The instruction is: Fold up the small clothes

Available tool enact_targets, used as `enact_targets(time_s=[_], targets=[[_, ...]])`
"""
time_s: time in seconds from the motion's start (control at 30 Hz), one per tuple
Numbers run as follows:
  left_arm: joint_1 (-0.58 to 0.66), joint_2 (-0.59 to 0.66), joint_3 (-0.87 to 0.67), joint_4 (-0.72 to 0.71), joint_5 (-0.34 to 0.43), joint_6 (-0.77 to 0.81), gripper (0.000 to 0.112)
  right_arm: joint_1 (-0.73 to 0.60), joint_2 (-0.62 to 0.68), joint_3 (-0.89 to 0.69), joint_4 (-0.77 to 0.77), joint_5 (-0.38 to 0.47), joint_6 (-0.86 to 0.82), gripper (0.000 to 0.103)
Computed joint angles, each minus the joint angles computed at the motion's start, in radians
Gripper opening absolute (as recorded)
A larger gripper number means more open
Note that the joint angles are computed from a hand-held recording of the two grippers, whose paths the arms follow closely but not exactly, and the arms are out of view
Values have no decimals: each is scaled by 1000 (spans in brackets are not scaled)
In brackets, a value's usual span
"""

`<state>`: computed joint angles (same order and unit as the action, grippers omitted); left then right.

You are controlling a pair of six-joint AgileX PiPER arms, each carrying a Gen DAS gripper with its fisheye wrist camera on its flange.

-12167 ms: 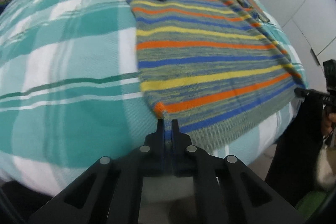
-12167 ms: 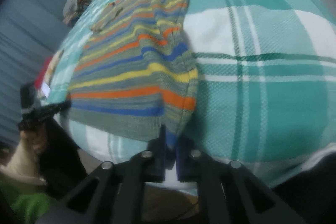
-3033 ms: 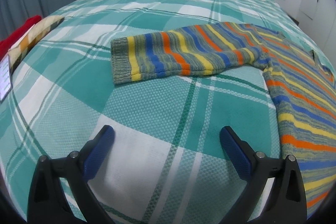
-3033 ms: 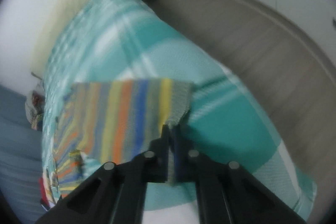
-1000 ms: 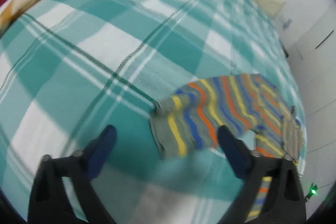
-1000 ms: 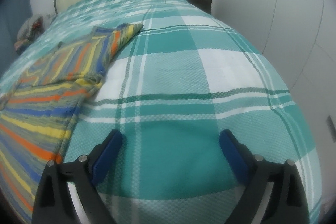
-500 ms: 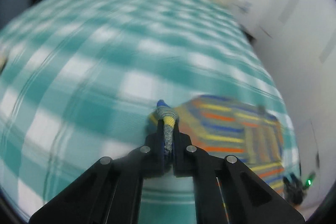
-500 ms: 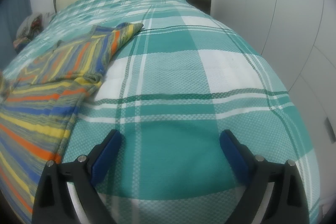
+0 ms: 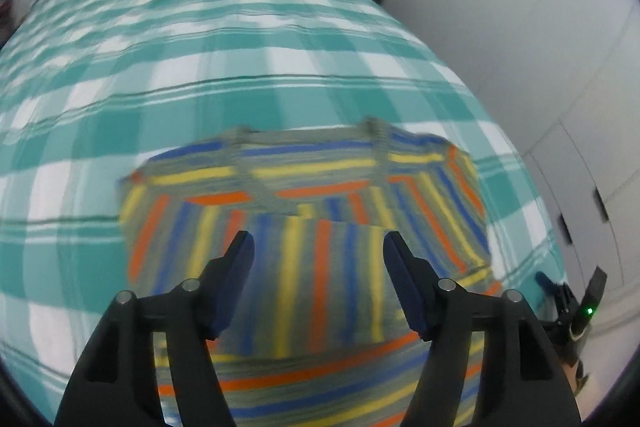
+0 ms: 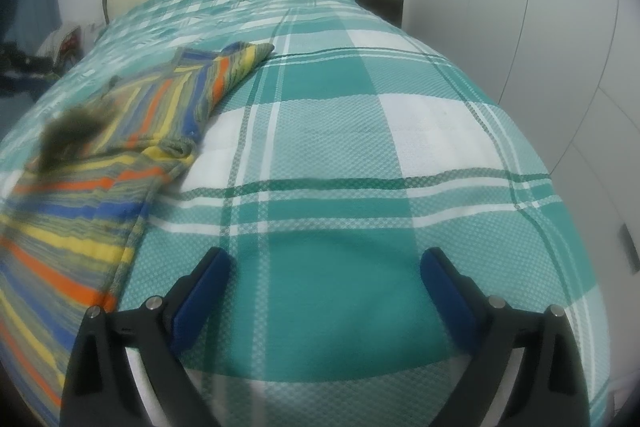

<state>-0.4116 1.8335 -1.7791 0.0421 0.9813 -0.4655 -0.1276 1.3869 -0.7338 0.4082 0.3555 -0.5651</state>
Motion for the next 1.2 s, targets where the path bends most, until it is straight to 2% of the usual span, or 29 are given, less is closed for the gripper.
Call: enact_targets(time_s=[0.17, 0.27, 0.3, 0.4, 0.5, 0.57, 0.63, 0.67, 0.73, 0.77, 0.8, 0.87, 0.9, 1.0, 1.03, 1.07, 1.1, 1.13, 1.17, 1.2], targets=[[130, -177, 313, 90, -110, -101, 83, 14, 7, -6, -52, -3, 50, 97], [142, -212, 474, 184, -100, -124, 81, 11, 4, -7, -43, 6, 43, 97], [141, -233, 523, 215, -99, -140, 80, -4, 1, -22, -4, 40, -3, 96], [150, -417, 754, 263, -158, -256, 79, -20, -46, -122, -30, 202, -6, 77], [126, -614, 913, 256, -209, -410, 84, 20, -32, -324, 30, 404, 8, 74], [59, -729, 1010, 362, -262, -610, 93, 80, 85, -522, 114, 573, 38, 67], [-12, -806, 1097, 530, -290, -810, 93, 166, 249, -710, 179, 671, 108, 54], [-49, -833, 1143, 630, -281, -910, 93, 201, 336, -810, 183, 719, 162, 52], [-131, -828, 1190, 773, -195, -1053, 93, 261, 495, -951, 213, 739, 248, 38], [-130, -805, 1196, 784, -177, -1064, 93, 286, 567, -1015, 201, 748, 302, 37], [-93, -788, 1194, 756, -199, -1036, 93, 304, 628, -1074, 182, 763, 352, 37], [38, -824, 1205, 628, -341, -893, 93, 321, 707, -1138, 167, 771, 424, 37], [73, -838, 1210, 599, -381, -860, 93, 323, 734, -1155, 173, 767, 445, 37], [71, -834, 1196, 619, -380, -870, 93, 327, 792, -1174, 182, 747, 477, 37], [61, -831, 1191, 627, -377, -875, 93, 327, 805, -1185, 185, 747, 484, 34], [53, -823, 1188, 638, -376, -885, 93, 326, 816, -1184, 205, 742, 476, 29], [38, -819, 1188, 653, -369, -902, 93, 320, 824, -1185, 234, 751, 452, 13], [21, -812, 1186, 673, -355, -923, 93, 317, 832, -1195, 245, 764, 432, 3], [6, -808, 1185, 692, -341, -939, 93, 329, 832, -1213, 220, 765, 429, 3], [-15, -807, 1186, 715, -324, -965, 93, 343, 812, -1211, 186, 729, 407, 3]])
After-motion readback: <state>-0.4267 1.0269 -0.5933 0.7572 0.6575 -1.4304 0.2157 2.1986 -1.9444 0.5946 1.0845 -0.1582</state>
